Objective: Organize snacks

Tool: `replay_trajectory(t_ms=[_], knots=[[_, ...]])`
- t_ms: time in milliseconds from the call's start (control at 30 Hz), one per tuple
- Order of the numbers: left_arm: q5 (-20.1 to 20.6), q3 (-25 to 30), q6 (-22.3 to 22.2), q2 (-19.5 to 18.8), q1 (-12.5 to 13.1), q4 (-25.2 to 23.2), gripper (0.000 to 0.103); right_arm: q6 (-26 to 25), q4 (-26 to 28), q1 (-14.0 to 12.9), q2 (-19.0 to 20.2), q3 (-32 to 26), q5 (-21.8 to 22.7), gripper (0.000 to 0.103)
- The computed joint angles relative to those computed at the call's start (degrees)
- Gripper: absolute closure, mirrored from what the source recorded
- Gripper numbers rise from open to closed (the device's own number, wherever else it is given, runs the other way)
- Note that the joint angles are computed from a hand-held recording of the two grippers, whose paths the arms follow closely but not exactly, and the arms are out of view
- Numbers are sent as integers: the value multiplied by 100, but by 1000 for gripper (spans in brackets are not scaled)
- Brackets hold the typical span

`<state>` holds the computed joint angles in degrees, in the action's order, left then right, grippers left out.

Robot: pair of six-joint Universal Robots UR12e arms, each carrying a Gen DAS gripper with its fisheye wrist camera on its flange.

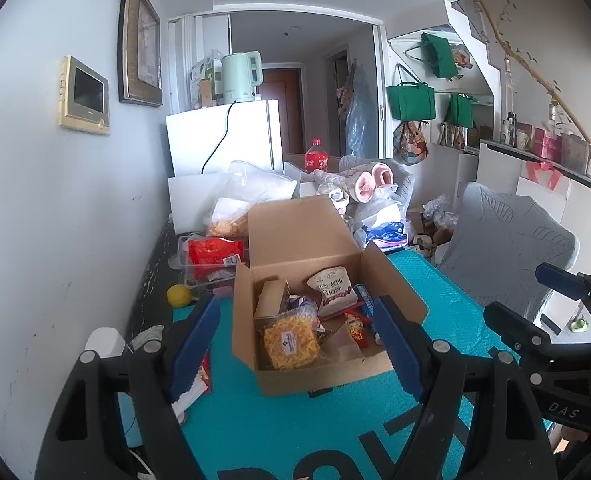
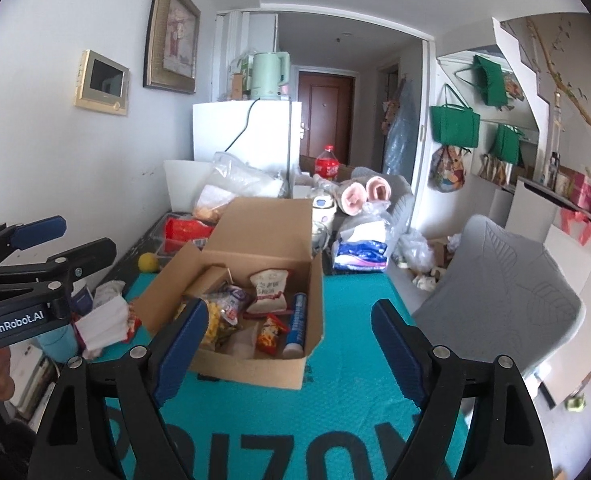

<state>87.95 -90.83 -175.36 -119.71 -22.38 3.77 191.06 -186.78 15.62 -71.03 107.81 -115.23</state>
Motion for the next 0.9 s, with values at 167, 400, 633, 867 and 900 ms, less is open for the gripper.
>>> replay_trajectory(t_ms=[167,400,633,867,900], knots=[[-111,-344,21,147,-16,87,24,189,44,92,-19,161,-143,19],[38,-581,-2,213,-42,125,24,386,239,186,-27,291,-274,19],[-40,-667,-58,246,-23,-108,24,440,300,224,-71,391,-228,19],[-63,-718,-82,273,-12,-121,24,424,257,230,-104,428,-223,19],[-124,-717,-78,278,-2,-161,24,417,258,234,-102,421,-225,19]])
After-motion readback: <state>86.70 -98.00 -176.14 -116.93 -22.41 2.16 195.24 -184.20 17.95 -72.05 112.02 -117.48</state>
